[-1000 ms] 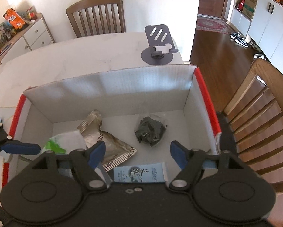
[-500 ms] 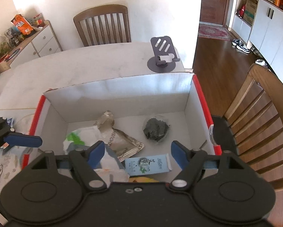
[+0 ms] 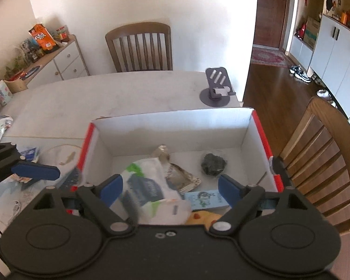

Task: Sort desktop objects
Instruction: 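Open the left gripper to drop the white bag and withdraw both grippers, then move the left gripper to the blueberry cake packet while the right gripper approaches the white cable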

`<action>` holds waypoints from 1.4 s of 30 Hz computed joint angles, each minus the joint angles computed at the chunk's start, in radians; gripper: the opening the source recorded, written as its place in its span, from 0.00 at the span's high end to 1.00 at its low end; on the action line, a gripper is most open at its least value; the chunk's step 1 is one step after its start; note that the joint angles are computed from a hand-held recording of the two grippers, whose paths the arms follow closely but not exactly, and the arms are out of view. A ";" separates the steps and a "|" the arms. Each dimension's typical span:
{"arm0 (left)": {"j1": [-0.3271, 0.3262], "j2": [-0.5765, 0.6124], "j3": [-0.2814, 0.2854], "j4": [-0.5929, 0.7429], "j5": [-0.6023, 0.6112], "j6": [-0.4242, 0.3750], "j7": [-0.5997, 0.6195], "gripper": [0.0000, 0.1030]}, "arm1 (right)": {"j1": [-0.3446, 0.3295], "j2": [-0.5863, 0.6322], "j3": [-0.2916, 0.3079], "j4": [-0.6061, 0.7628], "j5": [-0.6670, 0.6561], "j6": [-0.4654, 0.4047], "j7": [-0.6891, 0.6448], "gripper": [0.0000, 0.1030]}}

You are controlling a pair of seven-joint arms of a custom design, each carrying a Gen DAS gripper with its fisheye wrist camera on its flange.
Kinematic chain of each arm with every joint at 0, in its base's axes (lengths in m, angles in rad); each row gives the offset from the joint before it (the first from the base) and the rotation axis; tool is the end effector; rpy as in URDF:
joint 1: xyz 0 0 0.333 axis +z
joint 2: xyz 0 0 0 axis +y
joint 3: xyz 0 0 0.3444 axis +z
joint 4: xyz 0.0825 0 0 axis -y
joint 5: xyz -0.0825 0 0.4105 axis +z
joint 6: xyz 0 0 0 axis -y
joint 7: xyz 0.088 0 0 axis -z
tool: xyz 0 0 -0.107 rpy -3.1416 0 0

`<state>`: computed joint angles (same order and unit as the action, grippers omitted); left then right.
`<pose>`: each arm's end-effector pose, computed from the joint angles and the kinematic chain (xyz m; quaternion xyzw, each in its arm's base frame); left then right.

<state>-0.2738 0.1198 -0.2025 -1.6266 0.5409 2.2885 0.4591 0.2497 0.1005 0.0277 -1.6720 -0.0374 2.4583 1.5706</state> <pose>0.6064 -0.2905 0.6328 -0.7809 0.5191 -0.2623 0.2279 0.6458 0.1829 0.6389 -0.7571 0.5600 -0.2143 0.2594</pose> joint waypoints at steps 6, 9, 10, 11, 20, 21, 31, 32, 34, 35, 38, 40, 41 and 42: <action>0.002 -0.087 -0.010 -0.089 0.034 0.000 -0.051 0.02 | 0.022 -0.041 0.015 -0.047 -0.031 0.044 0.055 0.06; 0.008 -0.135 -0.021 -0.138 0.053 -0.010 -0.078 0.02 | 0.035 -0.058 0.028 -0.071 -0.049 0.061 0.083 0.04; 0.011 -0.152 -0.025 -0.156 0.057 -0.010 -0.089 0.02 | 0.040 -0.063 0.032 -0.078 -0.061 0.067 0.096 0.04; 0.015 -0.169 -0.028 -0.176 0.058 -0.005 -0.098 0.02 | 0.044 -0.068 0.036 -0.085 -0.067 0.073 0.104 0.03; 0.049 -0.320 -0.060 -0.335 0.048 0.010 -0.149 0.02 | 0.082 -0.095 0.068 -0.123 -0.137 0.109 0.218 0.01; 0.053 -0.336 -0.065 -0.350 0.051 0.008 -0.157 0.02 | 0.085 -0.095 0.071 -0.125 -0.141 0.113 0.230 0.01; 0.080 -0.518 -0.099 -0.509 0.046 -0.038 -0.220 0.02 | 0.136 -0.057 0.091 -0.108 -0.187 0.122 0.313 0.01; 0.082 -0.536 -0.100 -0.526 0.042 -0.043 -0.223 0.02 | 0.142 -0.050 0.091 -0.103 -0.187 0.121 0.315 0.01; 0.087 -0.568 -0.104 -0.555 0.036 -0.053 -0.230 0.02 | 0.157 -0.032 0.092 -0.086 -0.198 0.116 0.329 0.01; 0.089 -0.587 -0.106 -0.573 0.034 -0.055 -0.235 0.02 | 0.164 -0.024 0.091 -0.080 -0.204 0.116 0.335 0.01; 0.094 -0.640 -0.108 -0.621 0.025 -0.061 -0.248 0.02 | 0.187 0.005 0.088 -0.051 -0.210 0.104 0.342 0.01; 0.097 -0.676 -0.107 -0.654 0.017 -0.065 -0.251 0.02 | 0.201 0.024 0.085 -0.032 -0.215 0.096 0.348 0.01; 0.099 -0.689 -0.108 -0.665 0.013 -0.068 -0.254 0.02 | 0.208 0.033 0.083 -0.022 -0.213 0.093 0.348 0.01; 0.100 -0.703 -0.107 -0.678 0.009 -0.070 -0.255 0.02 | 0.215 0.042 0.081 -0.013 -0.215 0.090 0.351 0.01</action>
